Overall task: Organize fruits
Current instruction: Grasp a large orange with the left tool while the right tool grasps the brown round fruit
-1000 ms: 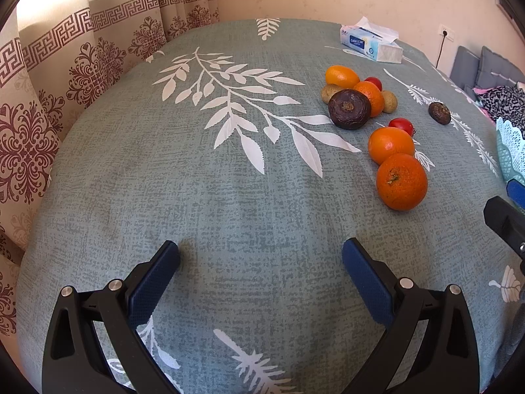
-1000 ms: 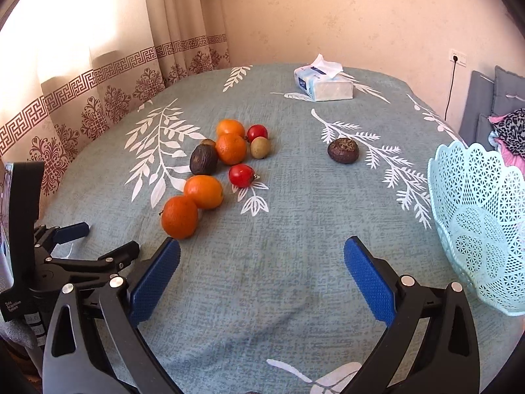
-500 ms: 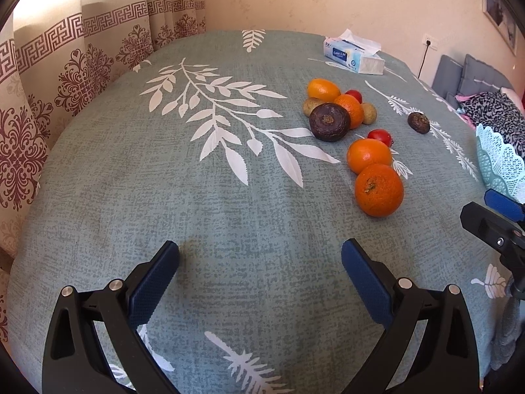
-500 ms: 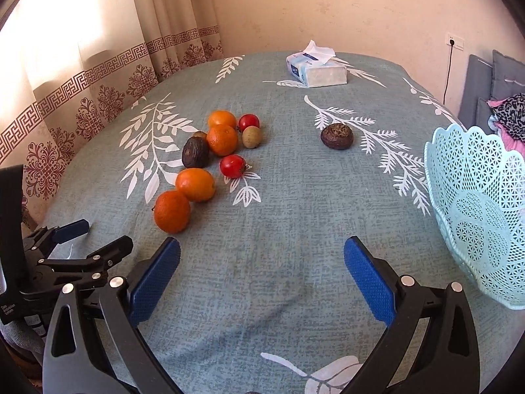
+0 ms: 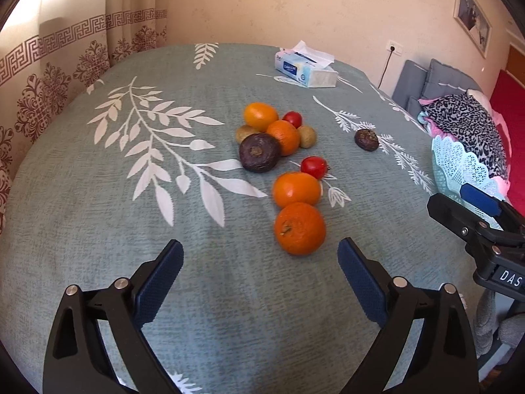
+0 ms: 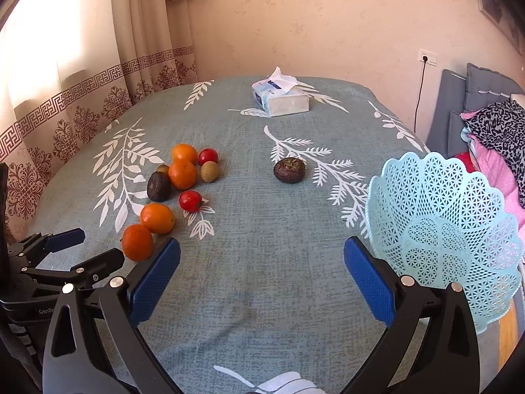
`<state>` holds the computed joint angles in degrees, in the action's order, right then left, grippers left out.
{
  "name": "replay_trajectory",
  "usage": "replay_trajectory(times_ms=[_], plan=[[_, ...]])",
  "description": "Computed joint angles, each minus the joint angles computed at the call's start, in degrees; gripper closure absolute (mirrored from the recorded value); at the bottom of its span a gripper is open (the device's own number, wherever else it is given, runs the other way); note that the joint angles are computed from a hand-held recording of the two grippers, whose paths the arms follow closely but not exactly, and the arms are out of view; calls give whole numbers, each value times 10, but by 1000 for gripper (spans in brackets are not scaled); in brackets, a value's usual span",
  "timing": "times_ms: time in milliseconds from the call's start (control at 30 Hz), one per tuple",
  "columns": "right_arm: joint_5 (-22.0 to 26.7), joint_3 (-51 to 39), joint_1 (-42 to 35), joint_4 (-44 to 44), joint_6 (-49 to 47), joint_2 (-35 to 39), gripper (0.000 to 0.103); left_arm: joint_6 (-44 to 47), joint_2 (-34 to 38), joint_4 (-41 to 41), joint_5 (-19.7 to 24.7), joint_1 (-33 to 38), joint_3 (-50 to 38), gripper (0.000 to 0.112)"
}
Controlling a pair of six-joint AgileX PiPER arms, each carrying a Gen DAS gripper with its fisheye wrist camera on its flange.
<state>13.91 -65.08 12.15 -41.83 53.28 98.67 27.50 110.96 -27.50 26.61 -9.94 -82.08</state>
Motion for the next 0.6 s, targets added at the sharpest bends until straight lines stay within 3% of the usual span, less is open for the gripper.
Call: replay_trajectory(times_ms=[200, 367, 433, 600], plan=[[5, -40, -18, 30, -48, 11, 2, -21, 44, 19, 26, -18, -56, 36], [36, -131, -38, 214, -236, 64, 3, -31, 72, 17, 52, -16, -89, 54], [57, -178, -41, 240, -268, 95, 7, -16, 74, -2, 55, -12, -91, 60], [150, -336, -60, 367, -384, 201, 35, 31, 58, -45, 26, -12, -57, 72]])
